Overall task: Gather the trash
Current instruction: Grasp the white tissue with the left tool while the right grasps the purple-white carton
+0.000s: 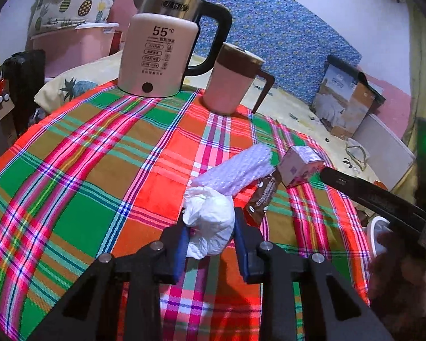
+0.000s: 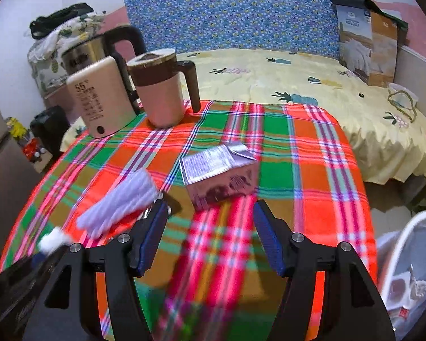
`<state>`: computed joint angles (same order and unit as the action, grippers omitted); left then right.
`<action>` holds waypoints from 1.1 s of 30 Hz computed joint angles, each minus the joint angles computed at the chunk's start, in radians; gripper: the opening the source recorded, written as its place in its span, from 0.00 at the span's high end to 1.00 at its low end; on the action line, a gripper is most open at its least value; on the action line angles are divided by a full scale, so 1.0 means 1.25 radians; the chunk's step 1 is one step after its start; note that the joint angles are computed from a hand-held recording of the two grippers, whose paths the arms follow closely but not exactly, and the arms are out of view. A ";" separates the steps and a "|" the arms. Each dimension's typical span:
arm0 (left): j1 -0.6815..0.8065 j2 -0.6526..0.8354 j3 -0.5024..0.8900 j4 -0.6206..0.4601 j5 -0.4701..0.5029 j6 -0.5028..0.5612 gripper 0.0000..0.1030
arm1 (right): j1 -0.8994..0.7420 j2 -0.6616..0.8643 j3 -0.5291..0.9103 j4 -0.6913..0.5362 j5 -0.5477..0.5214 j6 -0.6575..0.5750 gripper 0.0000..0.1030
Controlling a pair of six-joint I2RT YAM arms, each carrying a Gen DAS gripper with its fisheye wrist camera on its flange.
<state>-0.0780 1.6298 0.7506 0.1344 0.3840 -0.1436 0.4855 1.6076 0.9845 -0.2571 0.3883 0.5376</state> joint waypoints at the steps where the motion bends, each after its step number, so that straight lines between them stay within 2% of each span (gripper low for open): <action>1: 0.005 0.000 -0.001 0.002 0.009 0.001 0.71 | 0.003 0.023 0.018 -0.004 0.009 0.001 0.38; 4: 0.017 0.006 -0.002 0.006 0.031 0.002 0.71 | -0.002 0.084 0.058 -0.007 0.019 -0.021 0.38; 8: 0.029 0.012 -0.003 0.013 0.058 -0.006 0.71 | -0.023 0.085 0.051 -0.022 0.030 -0.018 0.38; 15: 0.028 -0.002 -0.019 0.028 0.055 -0.009 0.71 | -0.088 -0.057 -0.070 -0.057 0.054 0.040 0.38; 20: 0.023 -0.010 -0.028 0.036 0.045 -0.011 0.71 | -0.071 -0.113 -0.099 -0.032 0.017 0.051 0.38; 27: 0.026 -0.008 -0.030 0.037 0.052 -0.010 0.71 | -0.054 0.021 0.007 -0.015 0.043 0.036 0.38; 32: 0.026 0.002 -0.019 0.029 0.066 -0.007 0.71 | -0.074 0.063 0.036 -0.021 0.046 0.038 0.38; 33: 0.027 0.003 -0.018 0.028 0.069 -0.007 0.70 | -0.077 0.054 0.026 -0.016 0.043 0.042 0.44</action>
